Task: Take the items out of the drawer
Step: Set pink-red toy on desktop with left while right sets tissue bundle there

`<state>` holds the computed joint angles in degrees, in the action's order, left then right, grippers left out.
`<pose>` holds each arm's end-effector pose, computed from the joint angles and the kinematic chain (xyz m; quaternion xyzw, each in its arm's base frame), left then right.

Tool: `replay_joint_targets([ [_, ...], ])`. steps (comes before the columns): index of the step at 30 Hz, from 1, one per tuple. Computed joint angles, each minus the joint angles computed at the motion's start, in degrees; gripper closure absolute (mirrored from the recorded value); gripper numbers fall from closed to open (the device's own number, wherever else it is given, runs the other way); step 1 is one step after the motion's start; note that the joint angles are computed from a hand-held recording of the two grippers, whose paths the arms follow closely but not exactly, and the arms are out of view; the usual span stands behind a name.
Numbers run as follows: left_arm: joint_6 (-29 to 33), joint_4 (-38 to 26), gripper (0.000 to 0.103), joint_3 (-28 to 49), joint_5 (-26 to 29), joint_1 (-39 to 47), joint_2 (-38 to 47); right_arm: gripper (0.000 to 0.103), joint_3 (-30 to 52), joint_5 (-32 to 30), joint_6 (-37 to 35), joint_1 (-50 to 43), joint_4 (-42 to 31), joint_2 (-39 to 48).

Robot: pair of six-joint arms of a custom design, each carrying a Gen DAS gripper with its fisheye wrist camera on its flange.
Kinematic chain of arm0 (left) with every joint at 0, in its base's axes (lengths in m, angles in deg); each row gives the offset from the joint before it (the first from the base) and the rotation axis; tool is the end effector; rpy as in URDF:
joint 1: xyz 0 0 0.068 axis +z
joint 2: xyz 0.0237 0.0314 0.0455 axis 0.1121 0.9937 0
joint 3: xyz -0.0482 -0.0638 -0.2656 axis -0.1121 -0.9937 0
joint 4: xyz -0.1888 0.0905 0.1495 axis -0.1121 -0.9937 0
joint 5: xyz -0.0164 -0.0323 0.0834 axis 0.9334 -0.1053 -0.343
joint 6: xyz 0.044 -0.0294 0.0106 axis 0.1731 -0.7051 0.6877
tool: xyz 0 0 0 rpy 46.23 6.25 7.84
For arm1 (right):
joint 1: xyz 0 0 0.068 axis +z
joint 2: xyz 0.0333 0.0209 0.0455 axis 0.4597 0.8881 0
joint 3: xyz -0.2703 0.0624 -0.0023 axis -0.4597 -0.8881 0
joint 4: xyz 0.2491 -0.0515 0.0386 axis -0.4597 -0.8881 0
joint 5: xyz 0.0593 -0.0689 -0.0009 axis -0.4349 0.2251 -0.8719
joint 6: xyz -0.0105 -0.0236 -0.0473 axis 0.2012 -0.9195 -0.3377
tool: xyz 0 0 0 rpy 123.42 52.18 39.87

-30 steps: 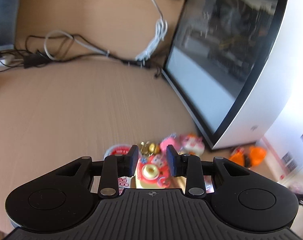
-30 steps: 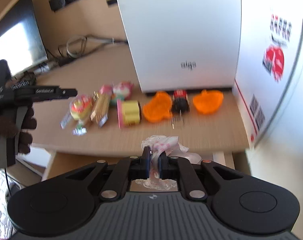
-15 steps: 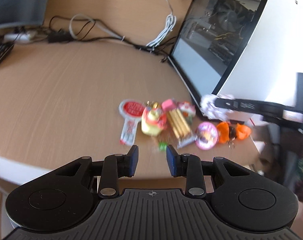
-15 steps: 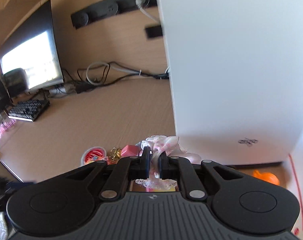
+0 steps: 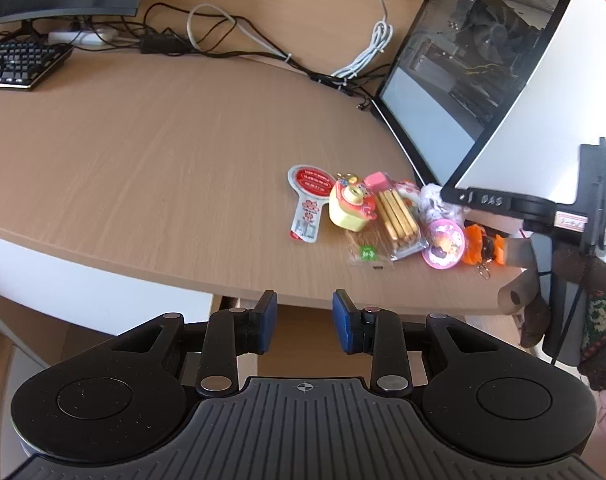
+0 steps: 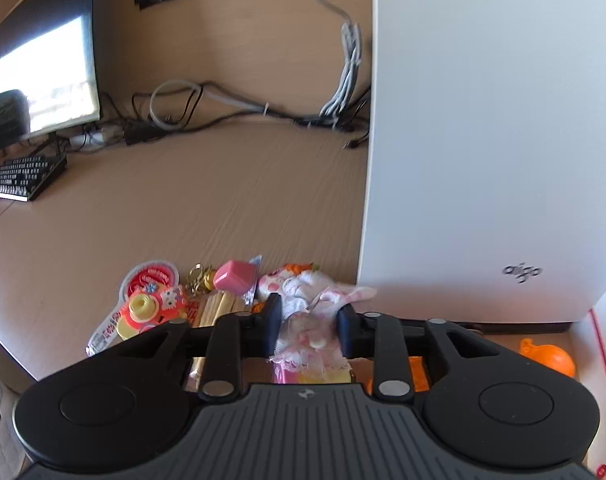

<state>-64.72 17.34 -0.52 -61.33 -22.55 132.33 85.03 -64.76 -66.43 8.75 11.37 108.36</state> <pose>0.1547 -0.0730 0.2888 -0.1883 0.8963 -0.1070 0.3870 0.4049 -0.1248 0.2367 -0.0088 0.9017 0.0351 0.4309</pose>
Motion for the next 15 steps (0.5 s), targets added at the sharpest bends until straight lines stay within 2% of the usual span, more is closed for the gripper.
replay_joint_targets([
  [6,1.38,0.74,0.07,-1.62,-0.25,-1.01,-2.46,0.069,-9.05,-1.11,3.87,-2.78,7.1,-9.08],
  [9,1.92,1.63,0.07,-2.67,-0.03,-1.51,-3.92,0.064,-13.5,-1.86,5.65,-4.27,9.17,-14.29],
  [12,2.71,3.45,0.07,-4.22,-1.28,-3.47,-5.5,0.063,-18.21,0.51,5.63,-4.88,9.85,-19.91],
  [15,2.76,6.03,0.07,-6.24,-5.25,-7.26,-6.09,0.056,-25.39,3.82,6.92,-5.13,11.64,-27.4],
])
